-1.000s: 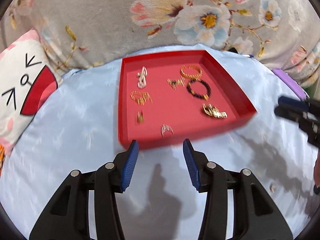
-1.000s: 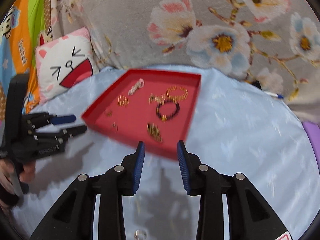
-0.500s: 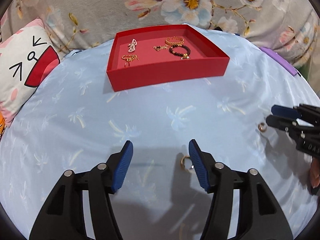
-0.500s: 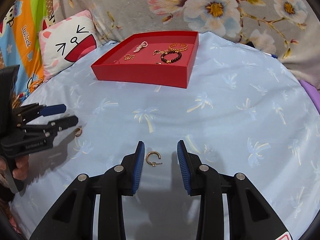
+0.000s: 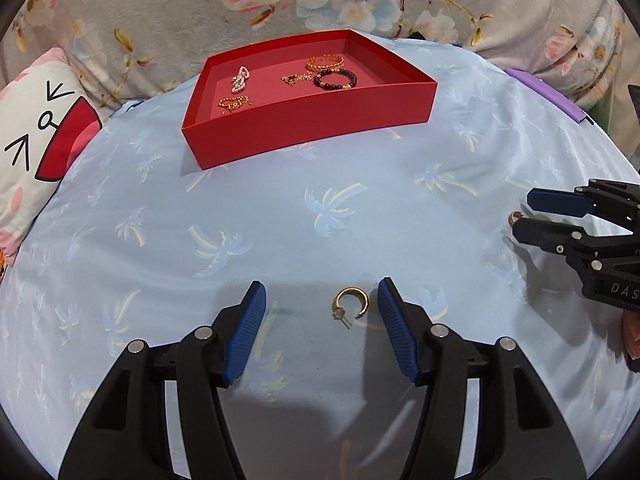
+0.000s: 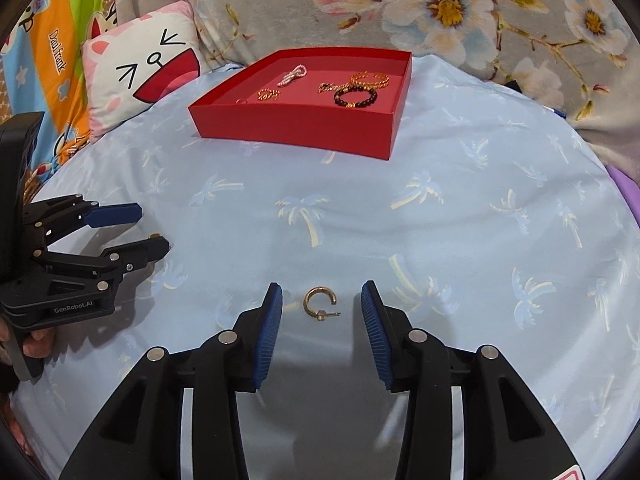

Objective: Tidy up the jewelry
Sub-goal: 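Move the left tool to a gold hoop earring while the right tool approaches another hoop, then grasp a gold hoop earring with the left tool while the right tool grasps the other hoop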

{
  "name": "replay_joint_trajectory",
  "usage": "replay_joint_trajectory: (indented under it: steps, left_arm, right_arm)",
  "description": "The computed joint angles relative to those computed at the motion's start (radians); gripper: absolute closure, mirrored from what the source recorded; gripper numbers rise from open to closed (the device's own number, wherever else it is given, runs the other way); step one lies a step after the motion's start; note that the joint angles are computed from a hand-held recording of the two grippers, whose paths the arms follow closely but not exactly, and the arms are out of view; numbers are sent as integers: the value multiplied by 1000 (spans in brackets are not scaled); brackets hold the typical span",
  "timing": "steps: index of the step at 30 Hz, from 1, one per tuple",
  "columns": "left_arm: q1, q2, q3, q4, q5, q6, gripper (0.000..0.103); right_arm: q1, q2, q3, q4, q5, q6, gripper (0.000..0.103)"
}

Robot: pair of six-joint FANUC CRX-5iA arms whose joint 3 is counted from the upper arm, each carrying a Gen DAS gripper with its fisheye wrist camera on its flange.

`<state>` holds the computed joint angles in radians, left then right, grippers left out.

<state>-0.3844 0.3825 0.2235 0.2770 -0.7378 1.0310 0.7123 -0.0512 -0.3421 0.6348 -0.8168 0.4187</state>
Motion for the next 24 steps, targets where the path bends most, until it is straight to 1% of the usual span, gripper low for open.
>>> replay_joint_trajectory:
  steps: [4,8,11,12,14,16,20,24]
  left_arm:
    - [0,2,2,-2,0,0,47]
    - [0,1,-1,4,1,-6,48]
    - [0,1,-6,19,1,-26,53]
    - [0,0,-8,28,0,-36,56]
    - [0,-1,-14,42,1,-52,60]
    - [0,-3,-21,58,1,-71,68]
    - [0,-6,-33,86,2,-103,74]
    - [2,-9,-46,119,2,-138,84]
  right_arm:
    - [0,5,7,-17,-5,10,68]
    - [-3,7,11,-31,-3,17,79]
    - [0,9,14,-34,-4,24,85]
    - [0,10,15,-35,-4,26,86]
    - [0,9,15,-37,-3,26,87]
    - [-2,9,15,-39,-1,29,87]
    - [-2,8,14,-38,-1,29,87]
    - [-4,5,11,-41,7,26,87]
